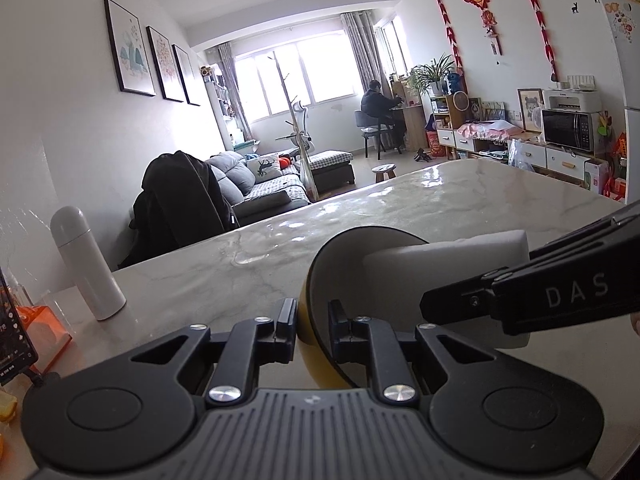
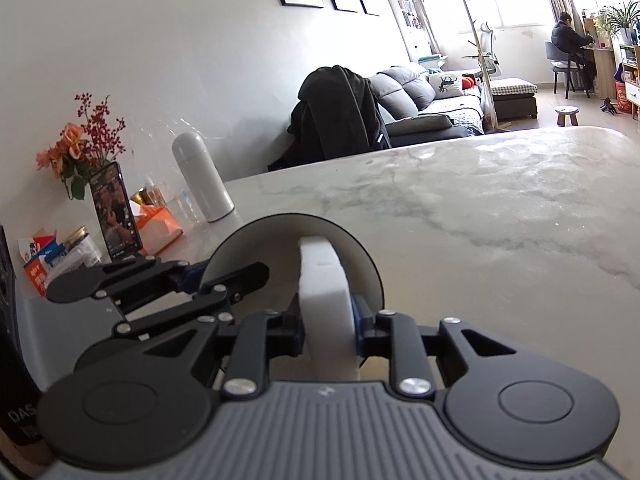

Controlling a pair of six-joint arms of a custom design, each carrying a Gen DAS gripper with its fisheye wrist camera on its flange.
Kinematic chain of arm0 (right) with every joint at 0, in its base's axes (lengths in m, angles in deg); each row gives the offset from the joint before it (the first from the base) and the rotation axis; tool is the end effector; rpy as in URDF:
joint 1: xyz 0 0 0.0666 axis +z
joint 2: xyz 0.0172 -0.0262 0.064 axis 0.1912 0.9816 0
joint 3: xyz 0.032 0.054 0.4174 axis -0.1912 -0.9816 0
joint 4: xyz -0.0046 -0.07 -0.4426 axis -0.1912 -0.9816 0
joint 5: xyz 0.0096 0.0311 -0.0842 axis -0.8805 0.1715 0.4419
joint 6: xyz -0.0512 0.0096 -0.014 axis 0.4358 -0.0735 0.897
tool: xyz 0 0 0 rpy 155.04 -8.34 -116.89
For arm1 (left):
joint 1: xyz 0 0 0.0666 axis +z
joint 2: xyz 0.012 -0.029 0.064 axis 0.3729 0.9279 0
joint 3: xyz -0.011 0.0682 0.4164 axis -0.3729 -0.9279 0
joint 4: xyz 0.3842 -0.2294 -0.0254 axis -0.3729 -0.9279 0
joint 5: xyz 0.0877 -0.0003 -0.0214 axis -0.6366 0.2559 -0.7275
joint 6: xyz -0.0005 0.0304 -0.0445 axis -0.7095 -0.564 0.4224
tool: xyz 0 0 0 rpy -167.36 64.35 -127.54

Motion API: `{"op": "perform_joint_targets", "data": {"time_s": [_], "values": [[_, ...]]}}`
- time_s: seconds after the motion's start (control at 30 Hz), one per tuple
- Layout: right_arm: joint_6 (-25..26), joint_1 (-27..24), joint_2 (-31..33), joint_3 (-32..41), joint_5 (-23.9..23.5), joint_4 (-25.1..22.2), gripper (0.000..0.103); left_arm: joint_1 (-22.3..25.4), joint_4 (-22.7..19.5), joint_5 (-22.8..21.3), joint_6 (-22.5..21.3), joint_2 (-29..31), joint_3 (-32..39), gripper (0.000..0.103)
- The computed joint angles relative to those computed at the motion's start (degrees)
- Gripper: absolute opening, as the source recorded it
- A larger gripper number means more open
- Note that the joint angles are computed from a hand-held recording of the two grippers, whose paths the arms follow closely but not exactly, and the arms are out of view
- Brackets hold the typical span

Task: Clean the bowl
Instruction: 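Hold the bowl with the left gripper while the right gripper scrubs the inner bottom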

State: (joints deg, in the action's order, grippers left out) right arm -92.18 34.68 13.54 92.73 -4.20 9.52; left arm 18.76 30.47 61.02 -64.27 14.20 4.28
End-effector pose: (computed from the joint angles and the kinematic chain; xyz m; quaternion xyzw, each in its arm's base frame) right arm 0.6163 0.2718 0.4064 -0.0430 0.8536 0.2176 0.4713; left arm 0.6199 -0.0400 0.3995 0.2207 0.8015 0.0242 0.5553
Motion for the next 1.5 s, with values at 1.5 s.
{"op": "perform_joint_targets", "data": {"time_s": [1.5], "values": [[0.63, 1.47, -0.22, -0.51, -4.87, -4.48, 0.022, 1.99, -2.79, 1.49, -0.50, -1.64, -1.17, 0.016]]}}
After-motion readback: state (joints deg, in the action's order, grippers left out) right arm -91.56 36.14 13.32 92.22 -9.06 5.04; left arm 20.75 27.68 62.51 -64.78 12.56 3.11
